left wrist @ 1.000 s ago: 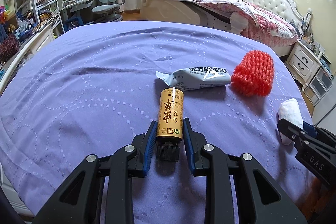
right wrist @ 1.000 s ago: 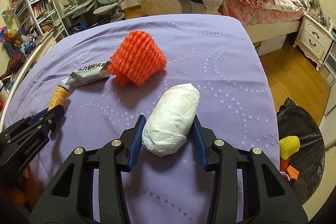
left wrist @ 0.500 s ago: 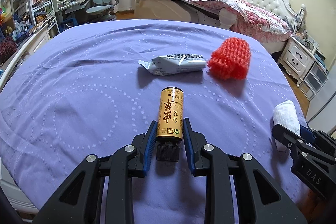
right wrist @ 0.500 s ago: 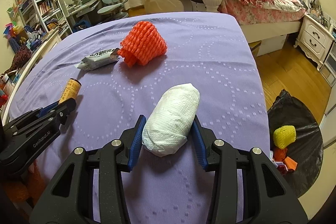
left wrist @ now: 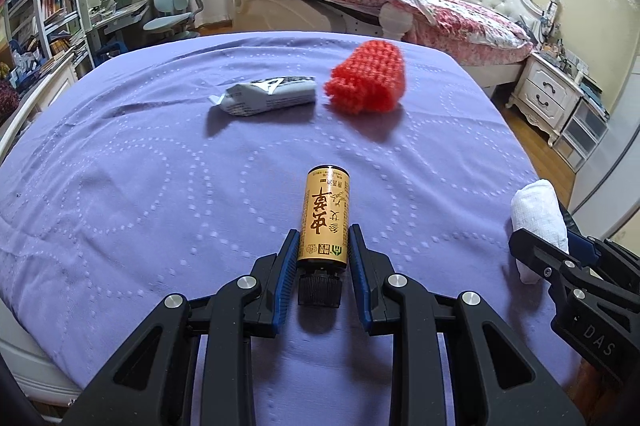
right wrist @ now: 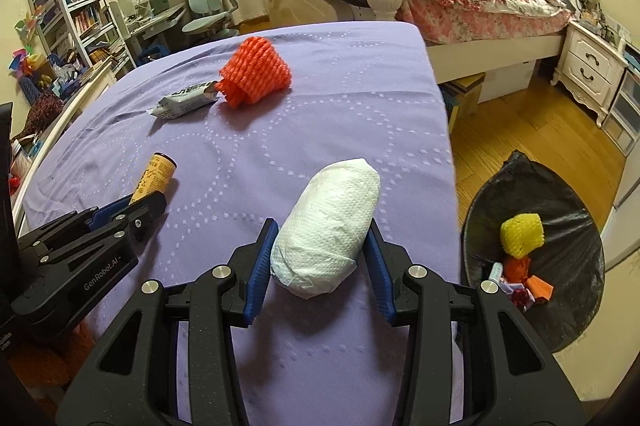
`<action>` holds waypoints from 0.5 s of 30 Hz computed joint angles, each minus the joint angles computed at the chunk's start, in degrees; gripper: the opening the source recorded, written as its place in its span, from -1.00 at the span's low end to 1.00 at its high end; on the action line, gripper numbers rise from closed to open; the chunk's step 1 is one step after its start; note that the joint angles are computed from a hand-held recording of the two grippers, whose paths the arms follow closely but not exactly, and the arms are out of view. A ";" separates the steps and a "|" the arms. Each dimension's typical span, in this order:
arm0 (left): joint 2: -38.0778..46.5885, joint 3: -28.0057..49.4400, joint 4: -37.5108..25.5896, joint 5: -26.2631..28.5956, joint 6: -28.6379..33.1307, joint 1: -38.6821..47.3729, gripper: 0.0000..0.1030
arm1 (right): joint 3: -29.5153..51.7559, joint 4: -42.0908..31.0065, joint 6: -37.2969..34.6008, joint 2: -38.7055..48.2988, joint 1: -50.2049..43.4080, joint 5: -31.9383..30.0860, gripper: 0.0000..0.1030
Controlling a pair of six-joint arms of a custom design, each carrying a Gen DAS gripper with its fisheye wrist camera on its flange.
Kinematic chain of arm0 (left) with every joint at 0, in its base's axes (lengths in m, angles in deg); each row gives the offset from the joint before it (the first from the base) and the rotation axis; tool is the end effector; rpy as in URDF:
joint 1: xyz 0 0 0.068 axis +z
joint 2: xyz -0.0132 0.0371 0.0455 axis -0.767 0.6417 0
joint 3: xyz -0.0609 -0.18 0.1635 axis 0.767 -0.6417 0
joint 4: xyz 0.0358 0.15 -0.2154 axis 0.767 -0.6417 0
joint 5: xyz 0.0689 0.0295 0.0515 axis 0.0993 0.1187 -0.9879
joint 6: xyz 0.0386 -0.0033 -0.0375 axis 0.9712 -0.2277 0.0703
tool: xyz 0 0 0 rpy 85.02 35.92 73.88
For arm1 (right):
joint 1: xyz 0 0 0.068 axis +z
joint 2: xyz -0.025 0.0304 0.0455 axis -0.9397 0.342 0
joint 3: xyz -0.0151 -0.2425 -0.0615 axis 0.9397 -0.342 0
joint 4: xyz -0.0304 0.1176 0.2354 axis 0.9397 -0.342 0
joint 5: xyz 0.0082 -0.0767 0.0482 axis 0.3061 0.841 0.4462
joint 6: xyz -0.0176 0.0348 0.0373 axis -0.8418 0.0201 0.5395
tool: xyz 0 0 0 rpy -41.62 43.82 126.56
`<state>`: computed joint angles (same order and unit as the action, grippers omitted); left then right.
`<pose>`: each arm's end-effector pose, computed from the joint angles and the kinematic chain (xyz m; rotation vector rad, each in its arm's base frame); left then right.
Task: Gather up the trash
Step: 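Carry the gold bottle and white roll over the bin and open both tools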
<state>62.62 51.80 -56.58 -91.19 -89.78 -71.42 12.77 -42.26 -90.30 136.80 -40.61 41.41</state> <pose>0.2240 -0.0694 0.0187 -0.6385 2.3408 0.1451 0.3077 0.1815 0.0199 -0.7751 2.3430 0.4483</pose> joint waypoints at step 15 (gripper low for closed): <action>4.19 11.29 -6.05 -2.36 -1.19 -10.00 -0.46 | -6.53 3.46 -2.29 -4.77 -11.62 -3.04 -0.18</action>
<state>66.81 63.09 -62.64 -93.56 -90.97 -81.42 6.24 -38.80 -92.59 132.03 -52.22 38.36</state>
